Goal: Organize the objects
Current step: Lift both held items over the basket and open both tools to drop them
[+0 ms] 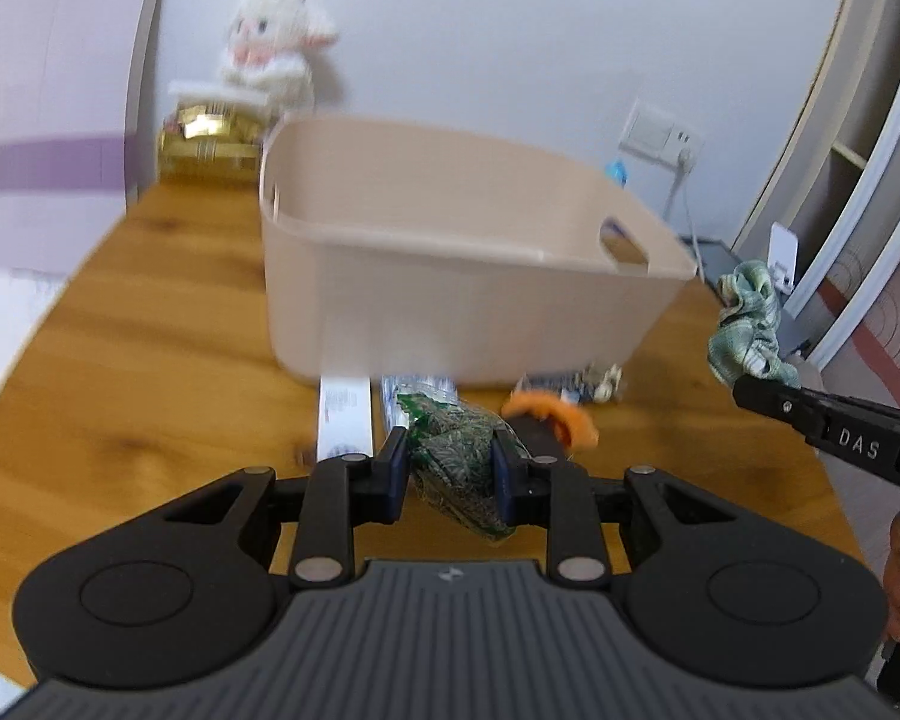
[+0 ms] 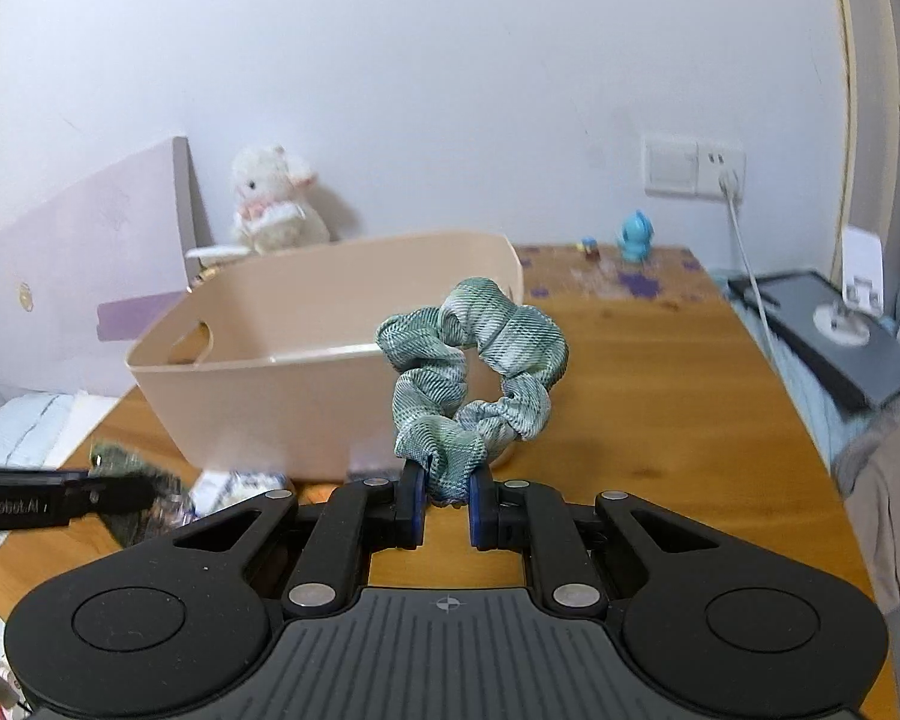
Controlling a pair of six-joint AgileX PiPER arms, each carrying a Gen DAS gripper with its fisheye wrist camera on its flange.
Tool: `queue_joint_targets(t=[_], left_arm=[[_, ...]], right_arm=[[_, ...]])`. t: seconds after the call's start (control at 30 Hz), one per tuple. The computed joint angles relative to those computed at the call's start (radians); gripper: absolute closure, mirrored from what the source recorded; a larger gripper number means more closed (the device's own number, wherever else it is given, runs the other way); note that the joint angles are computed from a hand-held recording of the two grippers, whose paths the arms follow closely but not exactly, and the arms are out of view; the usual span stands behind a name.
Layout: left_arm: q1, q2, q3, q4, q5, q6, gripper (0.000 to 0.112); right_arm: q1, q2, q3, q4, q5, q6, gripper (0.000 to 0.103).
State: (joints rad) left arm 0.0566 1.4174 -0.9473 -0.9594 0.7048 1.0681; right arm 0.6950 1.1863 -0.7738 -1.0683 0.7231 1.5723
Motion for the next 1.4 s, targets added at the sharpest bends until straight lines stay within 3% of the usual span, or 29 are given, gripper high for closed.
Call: queue_joint_targets(t=[0.2,0.37,0.63,0.8,0.93,1.1,1.17,1.23,1.27,1.4], left_arm=[[-0.013,0.004,-0.089,-0.060,-0.025,0.038,0.082],[-0.064,0.044,-0.186,-0.055,-0.112,0.006,0.082],[-0.174,0.219,-0.406,0.228,-0.226,-0.311,0.082],[-0.258,0.316,-0.492,0.508,-0.264,-0.547,0.082],[-0.300,0.381,-0.533,0.709,-0.257,-0.727,0.082],[-0.328,0.437,-0.577,0.853,-0.227,-0.842,0.082],[-0.330,0.443,-0.582,0.877,-0.216,-0.868,0.081],[-0.322,0.440,-0.583,0.843,-0.201,-0.835,0.079],[-0.320,0.439,-0.584,0.831,-0.197,-0.820,0.077],[-0.311,0.396,-0.548,0.785,-0.207,-0.776,0.037]], right_arm=[[-0.001,0.044,-0.105,-0.033,0.030,-0.048,0.091],[-0.055,0.103,-0.196,-0.047,0.000,-0.102,0.091],[-0.209,0.258,-0.351,0.086,-0.110,-0.322,0.091],[-0.247,0.362,-0.454,0.163,-0.100,-0.444,0.091],[-0.276,0.424,-0.516,0.275,-0.091,-0.566,0.091],[-0.300,0.485,-0.564,0.390,-0.079,-0.691,0.089],[-0.297,0.490,-0.561,0.392,-0.083,-0.697,0.084],[-0.284,0.488,-0.555,0.356,-0.077,-0.670,0.063],[-0.277,0.479,-0.542,0.329,-0.082,-0.644,0.060],[-0.261,0.430,-0.514,0.283,-0.066,-0.599,0.035]])
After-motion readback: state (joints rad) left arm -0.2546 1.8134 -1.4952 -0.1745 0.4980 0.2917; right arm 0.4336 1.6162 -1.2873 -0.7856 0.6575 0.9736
